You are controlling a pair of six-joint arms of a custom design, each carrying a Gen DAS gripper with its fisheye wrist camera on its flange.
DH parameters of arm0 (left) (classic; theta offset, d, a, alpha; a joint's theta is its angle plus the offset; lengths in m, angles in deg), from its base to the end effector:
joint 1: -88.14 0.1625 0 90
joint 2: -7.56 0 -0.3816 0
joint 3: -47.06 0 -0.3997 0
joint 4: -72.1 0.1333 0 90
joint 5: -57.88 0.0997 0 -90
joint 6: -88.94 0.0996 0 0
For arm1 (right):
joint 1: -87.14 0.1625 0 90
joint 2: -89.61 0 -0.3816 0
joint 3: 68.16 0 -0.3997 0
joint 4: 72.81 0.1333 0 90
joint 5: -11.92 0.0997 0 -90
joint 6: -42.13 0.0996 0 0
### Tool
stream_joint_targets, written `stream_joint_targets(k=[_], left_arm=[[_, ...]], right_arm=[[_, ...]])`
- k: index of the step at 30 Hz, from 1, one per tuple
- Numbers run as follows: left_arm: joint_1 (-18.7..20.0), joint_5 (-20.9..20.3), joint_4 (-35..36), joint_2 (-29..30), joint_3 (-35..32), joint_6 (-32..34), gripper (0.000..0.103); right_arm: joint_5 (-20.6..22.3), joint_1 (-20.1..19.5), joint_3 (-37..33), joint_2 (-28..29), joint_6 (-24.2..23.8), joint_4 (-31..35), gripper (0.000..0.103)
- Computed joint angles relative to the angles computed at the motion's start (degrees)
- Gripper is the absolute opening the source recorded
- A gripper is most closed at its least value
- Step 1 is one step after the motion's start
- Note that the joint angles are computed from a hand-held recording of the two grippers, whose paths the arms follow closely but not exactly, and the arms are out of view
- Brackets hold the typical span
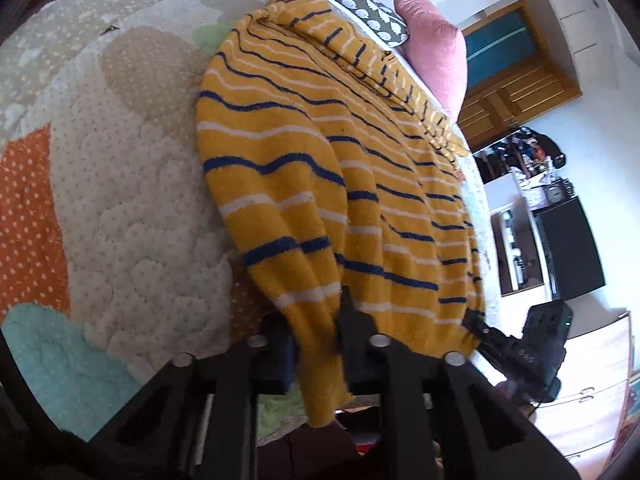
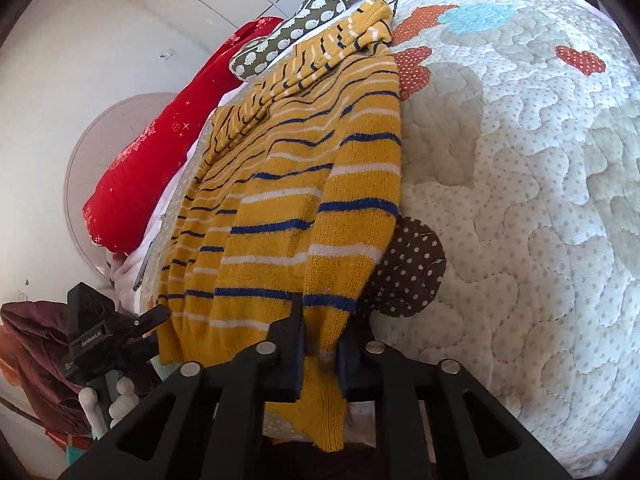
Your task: Fold small clothes
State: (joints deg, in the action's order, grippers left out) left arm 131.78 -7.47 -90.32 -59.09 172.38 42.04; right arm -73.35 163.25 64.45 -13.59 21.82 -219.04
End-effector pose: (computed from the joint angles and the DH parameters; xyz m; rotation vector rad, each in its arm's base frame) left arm -0.2249 -0.4560 0.1072 -0.0911 2.9346 -0.7092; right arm 0.0426 -0.4172 0.2941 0.1973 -2.9904 0.7193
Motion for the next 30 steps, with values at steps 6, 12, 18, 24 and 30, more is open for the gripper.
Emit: stream_joint_targets(k=[6,12,18,24,30], left_arm=[[-3.7,4.6,1.1,-5.5,3.4,-4.5,0.009],[-9.3,6.2,4.3,-13.6,8.5,-8.0,0.006],[-11.4,5.6,3.1,-18.0,13.9,-12.3,0.008],[-6.7,6.4,-2.1,-14.8,13.5,-12.0,0.059],[-1.4,1.6,-6.6,-4.9,7.6,-2.9,0.070]], right_arm=[[5.3,-1.5,0.3,-4.7,-0.4,4.2,0.008],[10.4,-5.8,1.6,-13.2,-2.7,12.7,0.006],[11.7,-12.2,4.4,-23.7,-9.3,22.4,0.003],[7.2,-12.3,5.2,-24.4,-10.3,19.8,0.004],[3.8,-7.7,4.5,-16.4,-7.3,13.1,0.033]])
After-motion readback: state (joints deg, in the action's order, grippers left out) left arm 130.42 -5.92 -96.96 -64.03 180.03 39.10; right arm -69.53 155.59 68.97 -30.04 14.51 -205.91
